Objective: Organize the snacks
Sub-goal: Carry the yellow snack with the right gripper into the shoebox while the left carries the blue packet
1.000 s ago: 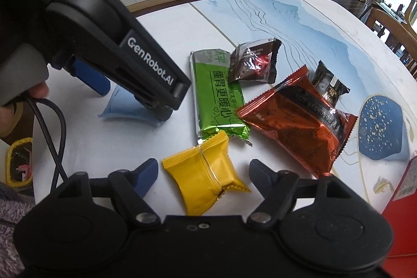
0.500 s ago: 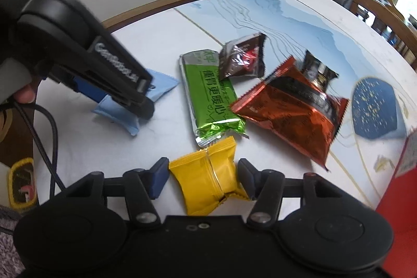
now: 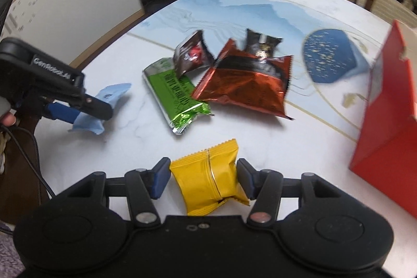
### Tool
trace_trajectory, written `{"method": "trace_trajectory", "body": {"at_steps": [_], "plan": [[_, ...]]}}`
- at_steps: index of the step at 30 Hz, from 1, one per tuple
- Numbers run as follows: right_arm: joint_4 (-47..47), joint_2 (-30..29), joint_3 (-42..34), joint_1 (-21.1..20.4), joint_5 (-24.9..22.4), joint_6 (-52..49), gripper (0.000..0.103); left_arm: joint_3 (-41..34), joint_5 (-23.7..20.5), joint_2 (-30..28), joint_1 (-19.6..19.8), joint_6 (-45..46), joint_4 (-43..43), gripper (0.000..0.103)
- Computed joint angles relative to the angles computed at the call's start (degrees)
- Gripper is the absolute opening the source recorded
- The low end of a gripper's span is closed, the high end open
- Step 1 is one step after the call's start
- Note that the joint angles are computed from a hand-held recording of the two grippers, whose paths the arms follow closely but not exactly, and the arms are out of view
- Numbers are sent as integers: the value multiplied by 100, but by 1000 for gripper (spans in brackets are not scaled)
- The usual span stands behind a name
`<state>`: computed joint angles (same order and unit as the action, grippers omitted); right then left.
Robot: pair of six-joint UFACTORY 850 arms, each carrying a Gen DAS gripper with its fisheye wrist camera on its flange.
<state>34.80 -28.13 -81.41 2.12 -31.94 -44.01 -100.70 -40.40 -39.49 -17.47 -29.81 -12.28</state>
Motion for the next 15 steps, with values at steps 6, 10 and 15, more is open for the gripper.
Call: {"method": "trace_trajectory", "body": {"at_steps": [6,10,15], "plan": [[128,332,194,-88,307,410,55,20,139,202,46,570,-138,47],[278,572,317,-171,557,535,55,-74,291,271,17,996,-204,47],[277,819,404,-264,985,774,55,-326,459,278,-78,1406,-127,47]]}}
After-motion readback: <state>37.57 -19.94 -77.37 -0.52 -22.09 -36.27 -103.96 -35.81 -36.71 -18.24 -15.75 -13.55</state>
